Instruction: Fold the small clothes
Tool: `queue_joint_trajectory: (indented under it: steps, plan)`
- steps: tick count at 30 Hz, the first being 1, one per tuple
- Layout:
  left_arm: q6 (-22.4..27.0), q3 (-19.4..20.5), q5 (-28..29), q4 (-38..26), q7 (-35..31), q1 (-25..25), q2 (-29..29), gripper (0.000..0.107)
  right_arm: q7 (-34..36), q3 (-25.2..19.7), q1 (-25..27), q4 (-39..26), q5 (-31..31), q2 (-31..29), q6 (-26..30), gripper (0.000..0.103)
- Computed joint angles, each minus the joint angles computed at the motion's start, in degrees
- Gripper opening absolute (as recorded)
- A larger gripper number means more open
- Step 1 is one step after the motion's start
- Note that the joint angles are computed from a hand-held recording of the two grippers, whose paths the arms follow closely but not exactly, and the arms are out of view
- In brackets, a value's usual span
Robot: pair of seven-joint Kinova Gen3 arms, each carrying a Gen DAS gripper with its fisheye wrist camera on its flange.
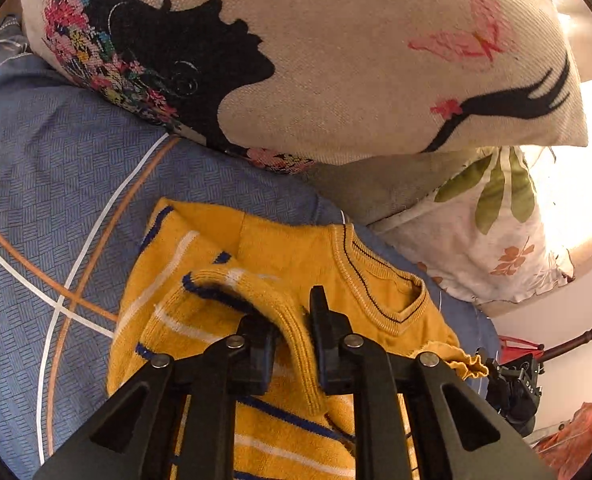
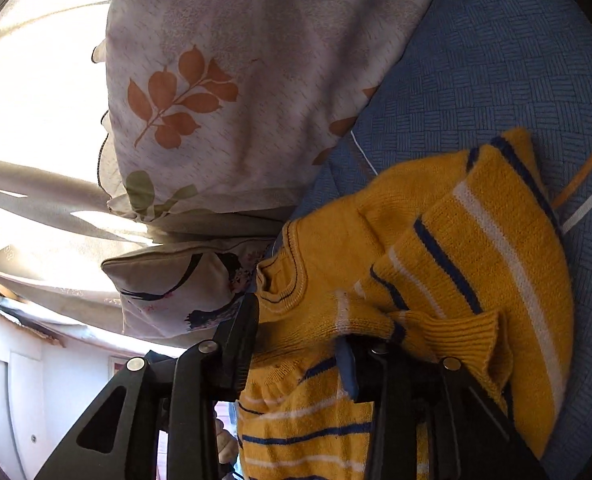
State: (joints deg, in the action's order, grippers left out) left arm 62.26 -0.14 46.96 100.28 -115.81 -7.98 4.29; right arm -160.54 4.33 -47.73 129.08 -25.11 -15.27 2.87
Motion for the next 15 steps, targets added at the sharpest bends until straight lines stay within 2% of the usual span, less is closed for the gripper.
queue_joint_trajectory:
  steps: [3,4,5,6,9,11,15]
  plan:
    - [4.82,-1.18,5.97,-0.17,-2.42,-3.02,2.29,0.021,-1.97,-3.32,3.62,1.79,-0.38,-0.44,-4.15,0.062]
    - [6.17,-1.48,7.76,-0.02,-2.96,-4.15,2.78,0.026,-3.14,-4.93,5.25,2.66,-0.44,-0.78,-6.16,0.069]
    - [7.08,-1.79,9.27,0.27,-3.46,-5.24,2.98,0.033,-4.33,-6.16,6.77,3.19,-0.41,-1.21,-7.23,0.071]
    - [7.67,-2.05,10.27,0.59,-3.65,-6.10,2.83,0.035,-5.07,-7.94,9.02,3.27,-0.56,-1.47,-7.37,0.072]
    - [8.30,-2.76,10.16,0.57,-3.57,-7.54,1.54,0.039,-5.80,-13.67,16.67,1.06,0.80,-1.92,-2.81,0.072]
    - [7.59,-3.14,8.04,0.10,-3.17,-7.65,-0.08,0.044,-7.04,-17.88,21.98,-1.61,4.29,-2.40,1.85,0.074]
    - [7.36,-3.75,2.94,-1.35,-2.79,-7.06,-2.61,0.046,-8.59,-27.00,32.58,-7.98,11.21,-3.00,11.17,0.086]
